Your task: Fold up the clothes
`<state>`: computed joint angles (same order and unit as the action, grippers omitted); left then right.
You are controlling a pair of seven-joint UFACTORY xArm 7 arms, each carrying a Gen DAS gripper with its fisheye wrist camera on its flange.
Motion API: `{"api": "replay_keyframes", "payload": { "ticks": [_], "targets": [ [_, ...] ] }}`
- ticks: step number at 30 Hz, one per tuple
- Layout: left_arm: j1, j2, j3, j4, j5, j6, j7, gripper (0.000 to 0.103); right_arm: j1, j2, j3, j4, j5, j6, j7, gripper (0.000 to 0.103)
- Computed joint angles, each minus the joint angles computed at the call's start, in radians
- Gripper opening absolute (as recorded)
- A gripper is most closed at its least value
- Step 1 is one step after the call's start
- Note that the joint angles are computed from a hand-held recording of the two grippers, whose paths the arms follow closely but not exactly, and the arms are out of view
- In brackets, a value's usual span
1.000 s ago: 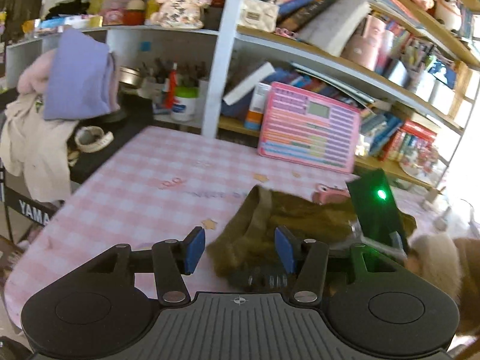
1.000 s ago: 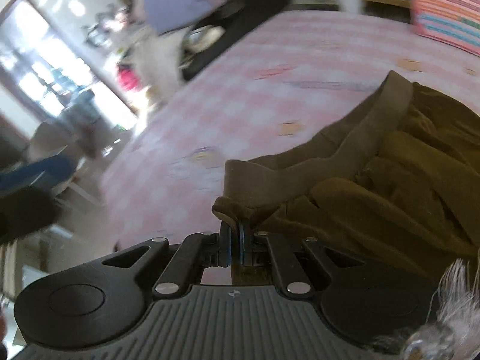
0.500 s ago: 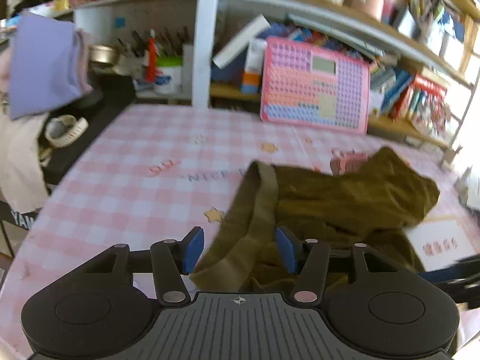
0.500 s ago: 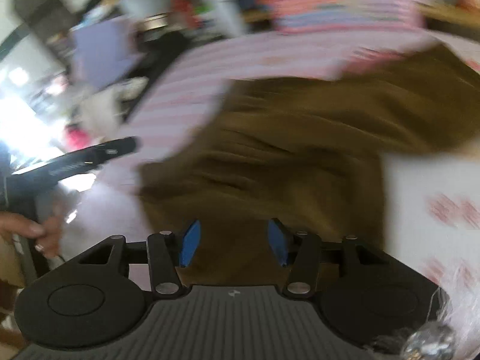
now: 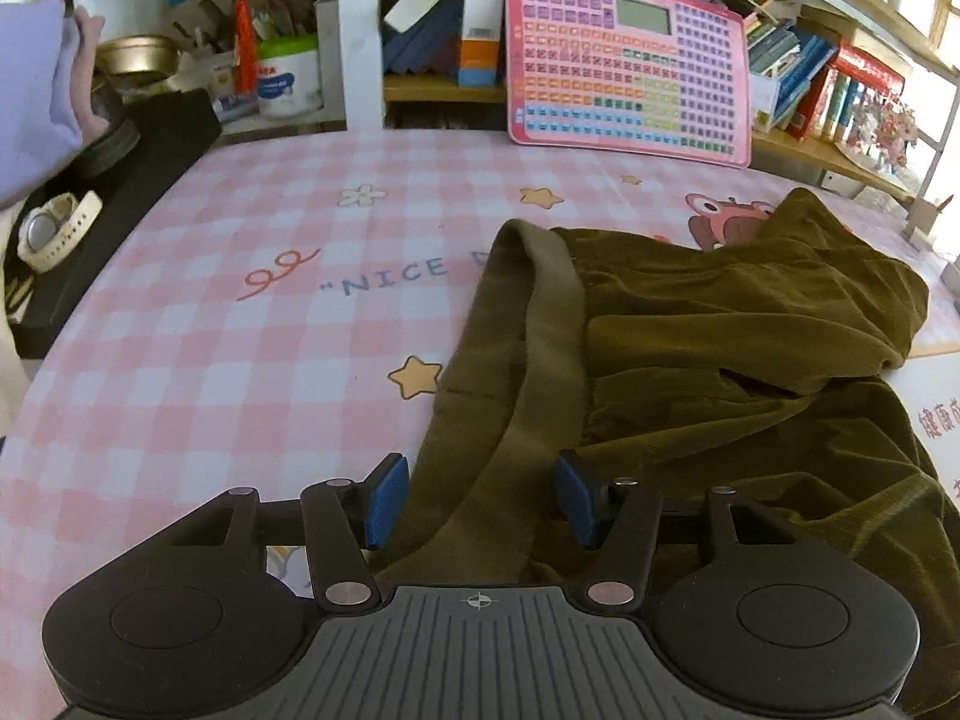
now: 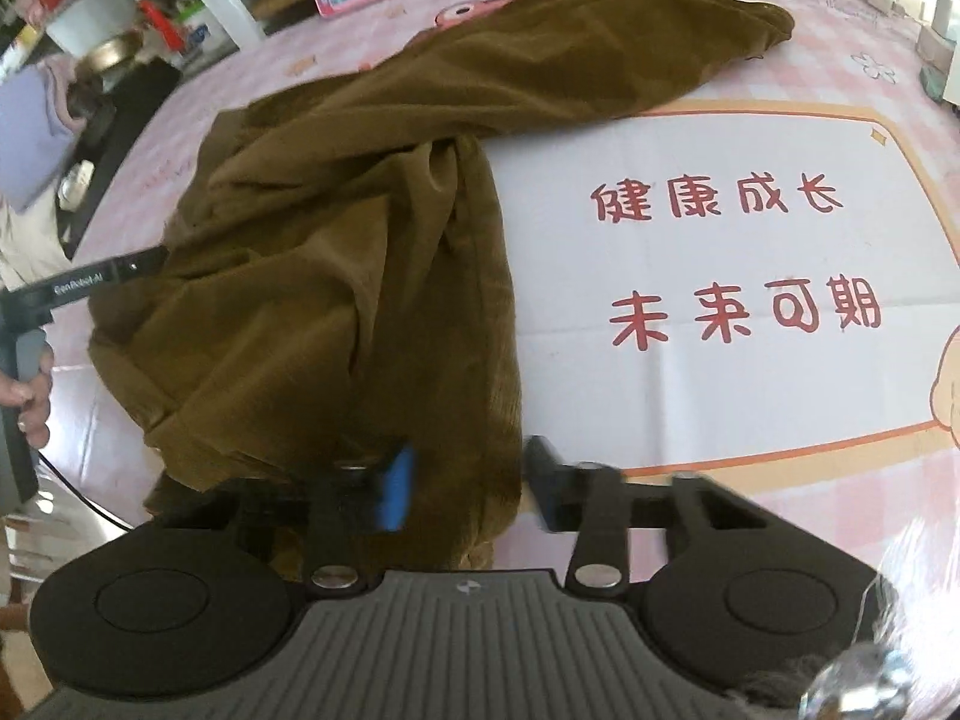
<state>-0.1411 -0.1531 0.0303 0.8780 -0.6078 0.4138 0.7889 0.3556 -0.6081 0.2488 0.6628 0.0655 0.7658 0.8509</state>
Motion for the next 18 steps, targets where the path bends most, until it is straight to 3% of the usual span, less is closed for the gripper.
{"api": "replay_keyframes", "payload": {
  "ticks": [3,6,12,18],
  "targets": [
    [0.006,0.005,0.015,0.005,-0.024,0.025,0.020,0.046,0.015,0.031,-0.015,0.021,-0.007,0.002,-0.069,0.006],
    [0.021,-0.006,0.016,0.004,-0.022,0.050,0.014,0.042,-0.015,0.043,-0.002,0.060,-0.081,0.039,-0.118,0.005],
    [0.027,-0.063,0.020,-0.039,0.014,0.071,-0.027,0.040,-0.182,0.024,0.018,0.151,-0.317,0.166,-0.121,0.005],
    [0.012,-0.107,0.045,-0.053,-0.021,0.170,-0.033,0.040,-0.325,0.042,0.032,0.224,-0.521,0.169,-0.094,0.007]
  ]
}}
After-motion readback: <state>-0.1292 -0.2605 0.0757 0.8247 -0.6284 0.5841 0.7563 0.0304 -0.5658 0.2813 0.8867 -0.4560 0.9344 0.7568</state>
